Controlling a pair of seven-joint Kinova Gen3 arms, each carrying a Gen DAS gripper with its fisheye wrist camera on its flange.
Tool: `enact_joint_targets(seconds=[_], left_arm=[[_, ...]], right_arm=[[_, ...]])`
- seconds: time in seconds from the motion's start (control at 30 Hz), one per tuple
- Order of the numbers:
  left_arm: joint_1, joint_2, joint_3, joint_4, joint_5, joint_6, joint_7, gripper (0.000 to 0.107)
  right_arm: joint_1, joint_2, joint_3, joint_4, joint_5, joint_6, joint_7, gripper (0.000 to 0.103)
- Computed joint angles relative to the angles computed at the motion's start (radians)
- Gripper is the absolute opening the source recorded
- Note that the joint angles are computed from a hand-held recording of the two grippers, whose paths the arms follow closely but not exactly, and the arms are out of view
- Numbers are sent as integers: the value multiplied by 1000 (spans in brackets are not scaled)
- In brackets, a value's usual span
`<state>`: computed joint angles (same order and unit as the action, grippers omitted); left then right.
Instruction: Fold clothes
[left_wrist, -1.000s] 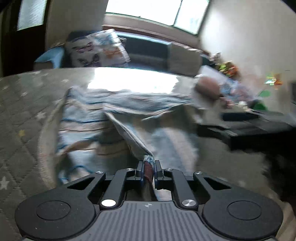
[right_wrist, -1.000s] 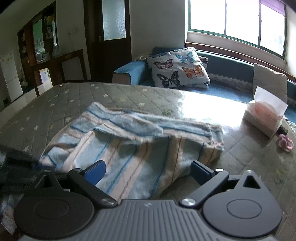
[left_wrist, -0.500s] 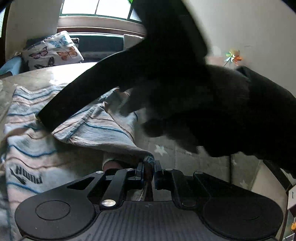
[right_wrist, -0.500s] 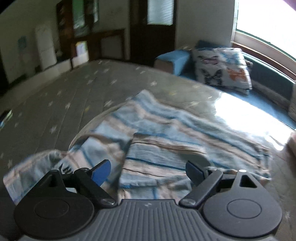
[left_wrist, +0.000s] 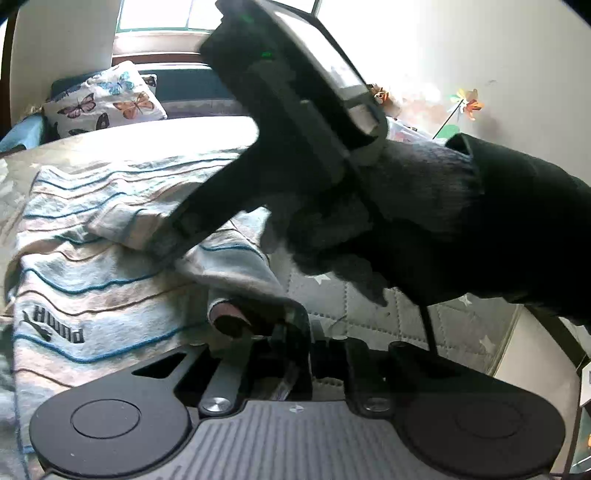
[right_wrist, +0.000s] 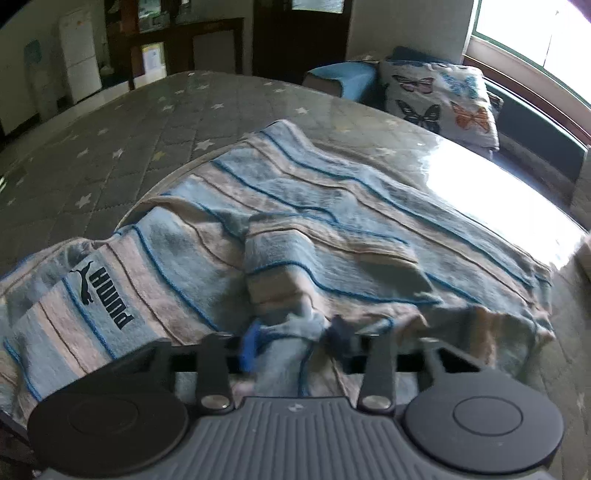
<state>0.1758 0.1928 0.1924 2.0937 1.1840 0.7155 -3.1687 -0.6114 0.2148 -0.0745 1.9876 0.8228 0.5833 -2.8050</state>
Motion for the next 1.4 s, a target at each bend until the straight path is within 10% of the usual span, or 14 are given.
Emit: enact_joint_targets(seconds=[0.33, 0.63, 0.8, 1.1, 1.4], left_arm=[[-89, -63, -66, 34, 64, 90, -140, 46], [-85, -79, -89, 4, 84, -72, -28, 46], [-72, -54, -78, -34, 6, -196, 94, 46], [-100, -30, -9, -45, -120, -263, 218, 47], [-80, -51, -5, -1, -148, -292, 237, 53]], right_arm=[[318, -215, -419, 177, 145, 160, -402, 11], [523, -492, -811, 364, -59, 337, -768, 11], [306, -484, -790, 393, -199, 500, -954, 16], [-97, -365, -613, 313, -173, 731, -959, 68], [-113, -187, -444, 298, 24, 653, -737, 82]])
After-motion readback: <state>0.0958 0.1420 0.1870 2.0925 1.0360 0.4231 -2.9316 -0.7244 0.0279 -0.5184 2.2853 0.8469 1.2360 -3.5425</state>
